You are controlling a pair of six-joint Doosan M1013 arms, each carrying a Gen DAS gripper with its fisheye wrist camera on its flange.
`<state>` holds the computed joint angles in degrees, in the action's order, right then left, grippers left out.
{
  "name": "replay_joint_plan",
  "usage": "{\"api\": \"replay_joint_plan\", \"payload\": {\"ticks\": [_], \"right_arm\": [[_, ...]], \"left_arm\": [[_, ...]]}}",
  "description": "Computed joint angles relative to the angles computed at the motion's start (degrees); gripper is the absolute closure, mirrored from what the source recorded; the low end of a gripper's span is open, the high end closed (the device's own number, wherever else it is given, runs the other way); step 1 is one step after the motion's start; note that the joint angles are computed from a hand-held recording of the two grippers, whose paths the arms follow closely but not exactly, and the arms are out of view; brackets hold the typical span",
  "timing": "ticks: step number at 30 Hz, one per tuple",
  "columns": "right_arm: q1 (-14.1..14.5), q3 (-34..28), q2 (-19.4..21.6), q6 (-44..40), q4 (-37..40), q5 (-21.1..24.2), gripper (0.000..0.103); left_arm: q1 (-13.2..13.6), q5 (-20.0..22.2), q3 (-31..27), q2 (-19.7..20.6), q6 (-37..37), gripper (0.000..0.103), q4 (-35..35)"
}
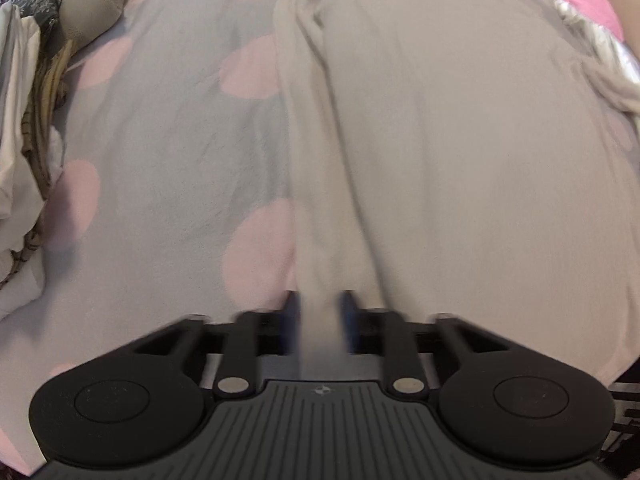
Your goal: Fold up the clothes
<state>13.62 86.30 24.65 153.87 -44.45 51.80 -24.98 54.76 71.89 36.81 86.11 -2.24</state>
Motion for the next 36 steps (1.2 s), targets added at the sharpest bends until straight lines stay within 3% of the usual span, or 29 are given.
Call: {"api": "replay_joint_plan", "payload": {"ticks": [5, 9, 14, 17, 20, 27, 31, 34, 36], "right_arm": [[-0.3, 0.2, 0.2, 0.3, 2.5, 2.0, 0.071], [-1.1, 0.1, 0.5, 1.8, 4.6, 4.6, 0.071], [-2.0, 0.0, 0.4, 4.3, 6.1, 5.4, 0.071], [-1.8, -0.2, 0.7, 3.2, 6.0, 5.4, 0.071], [-1.6, -0.4, 0.9, 2.0, 5.5, 5.6, 0.071], [-1.9, -0.7, 1.3, 0.4, 6.1, 5.2, 0.067], [-1.9, -0.9, 1.6, -2.2, 7.4, 4.5, 0.066], [-1.9, -0.5, 1.3, -6.9, 10.3, 1.6, 0.066], [-1.9, -0.2, 1.2, -10.7, 12.7, -0.4, 0.066]], "left_arm": [[0.5, -5.7, 2.1, -2.3, -5.6, 0.100, 2.5], [1.6, -10.4, 2.5, -4.2, -17.5, 0.100, 8.1], [2.9, -12.1, -1.1, -4.2, -31.4, 0.100, 18.2], [3.2, -10.6, -3.7, -3.4, -37.5, 0.100, 25.2], [3.7, -6.2, -6.8, -1.8, -42.1, 0.100, 30.8], [4.7, -0.8, -9.2, 0.4, -46.8, 0.100, 36.3], [4.9, -2.3, -8.0, 0.0, -50.5, 0.100, 37.4], [4.5, -5.0, -6.7, -0.4, -48.0, 0.098, 37.3], [3.5, -8.4, -4.3, -1.4, -49.6, 0.085, 42.0]]}}
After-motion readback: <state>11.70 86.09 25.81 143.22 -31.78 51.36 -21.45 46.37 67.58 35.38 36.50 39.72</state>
